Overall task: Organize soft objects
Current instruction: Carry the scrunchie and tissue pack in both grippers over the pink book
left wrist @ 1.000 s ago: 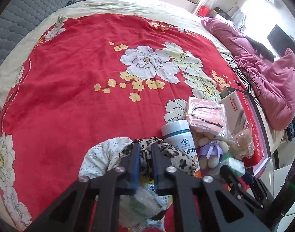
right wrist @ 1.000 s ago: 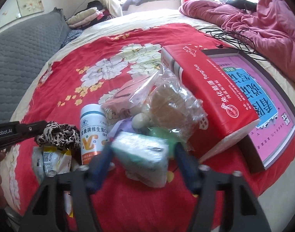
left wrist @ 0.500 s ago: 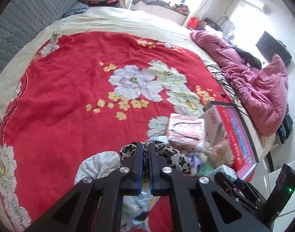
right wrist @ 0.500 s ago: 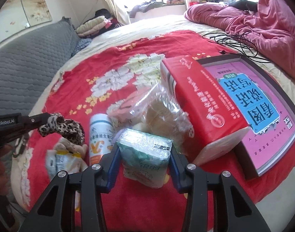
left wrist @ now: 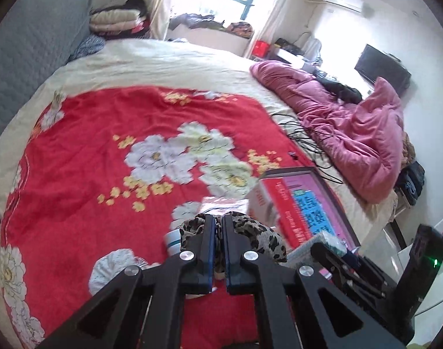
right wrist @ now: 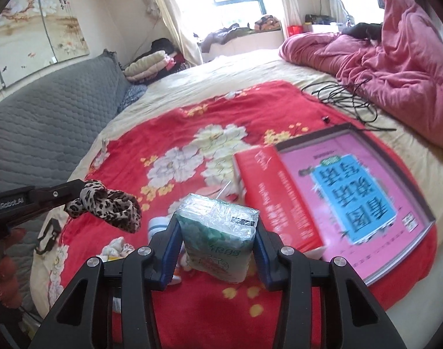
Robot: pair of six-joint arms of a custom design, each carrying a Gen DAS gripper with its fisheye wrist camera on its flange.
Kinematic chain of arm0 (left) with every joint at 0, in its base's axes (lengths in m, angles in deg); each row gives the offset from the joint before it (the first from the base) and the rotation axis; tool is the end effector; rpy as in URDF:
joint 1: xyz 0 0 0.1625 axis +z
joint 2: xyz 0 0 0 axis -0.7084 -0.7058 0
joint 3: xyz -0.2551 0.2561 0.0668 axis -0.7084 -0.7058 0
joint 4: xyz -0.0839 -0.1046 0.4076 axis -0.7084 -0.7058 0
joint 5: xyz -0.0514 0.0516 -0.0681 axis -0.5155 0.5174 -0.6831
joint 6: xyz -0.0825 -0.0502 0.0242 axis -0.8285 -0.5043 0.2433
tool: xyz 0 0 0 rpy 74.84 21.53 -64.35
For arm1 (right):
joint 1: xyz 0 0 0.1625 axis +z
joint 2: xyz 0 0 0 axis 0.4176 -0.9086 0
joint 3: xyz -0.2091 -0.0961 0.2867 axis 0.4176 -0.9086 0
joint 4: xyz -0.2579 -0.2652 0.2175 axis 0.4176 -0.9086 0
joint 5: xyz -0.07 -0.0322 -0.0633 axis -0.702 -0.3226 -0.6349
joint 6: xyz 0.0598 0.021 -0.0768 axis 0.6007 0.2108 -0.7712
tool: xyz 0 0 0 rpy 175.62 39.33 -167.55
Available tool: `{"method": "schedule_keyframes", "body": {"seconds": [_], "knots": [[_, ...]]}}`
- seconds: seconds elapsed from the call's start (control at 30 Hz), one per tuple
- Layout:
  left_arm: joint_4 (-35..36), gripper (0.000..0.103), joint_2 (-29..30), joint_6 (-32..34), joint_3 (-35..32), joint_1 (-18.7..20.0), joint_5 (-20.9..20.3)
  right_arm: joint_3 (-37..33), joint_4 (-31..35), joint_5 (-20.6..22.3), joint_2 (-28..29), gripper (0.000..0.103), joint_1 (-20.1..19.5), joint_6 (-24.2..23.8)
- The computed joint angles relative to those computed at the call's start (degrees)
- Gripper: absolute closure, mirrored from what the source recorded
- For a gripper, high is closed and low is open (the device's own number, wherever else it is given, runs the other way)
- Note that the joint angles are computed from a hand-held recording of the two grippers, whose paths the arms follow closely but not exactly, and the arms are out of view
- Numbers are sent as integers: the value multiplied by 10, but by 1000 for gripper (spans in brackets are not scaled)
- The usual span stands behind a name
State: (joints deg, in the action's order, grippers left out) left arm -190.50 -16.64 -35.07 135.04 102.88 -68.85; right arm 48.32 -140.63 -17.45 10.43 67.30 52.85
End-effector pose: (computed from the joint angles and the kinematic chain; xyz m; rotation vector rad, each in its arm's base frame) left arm -0.2680 -0.7965 0.1315 0.2025 2.5111 -0.9508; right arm 0.1361 -0.7777 0.2167 0.5453 -2.5436 0.9129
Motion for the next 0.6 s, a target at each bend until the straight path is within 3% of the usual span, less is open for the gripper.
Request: {"method": "schedule_keyframes", "body": {"seconds": [0.4,0.6], "knots": [[54,98,101,21,-139,-39,-28,-46,17,-7,-30,57,-23,-21],[142,98,206,30,-304,-53,-38,-83,44,-14,-35,57,-48,-13]]}}
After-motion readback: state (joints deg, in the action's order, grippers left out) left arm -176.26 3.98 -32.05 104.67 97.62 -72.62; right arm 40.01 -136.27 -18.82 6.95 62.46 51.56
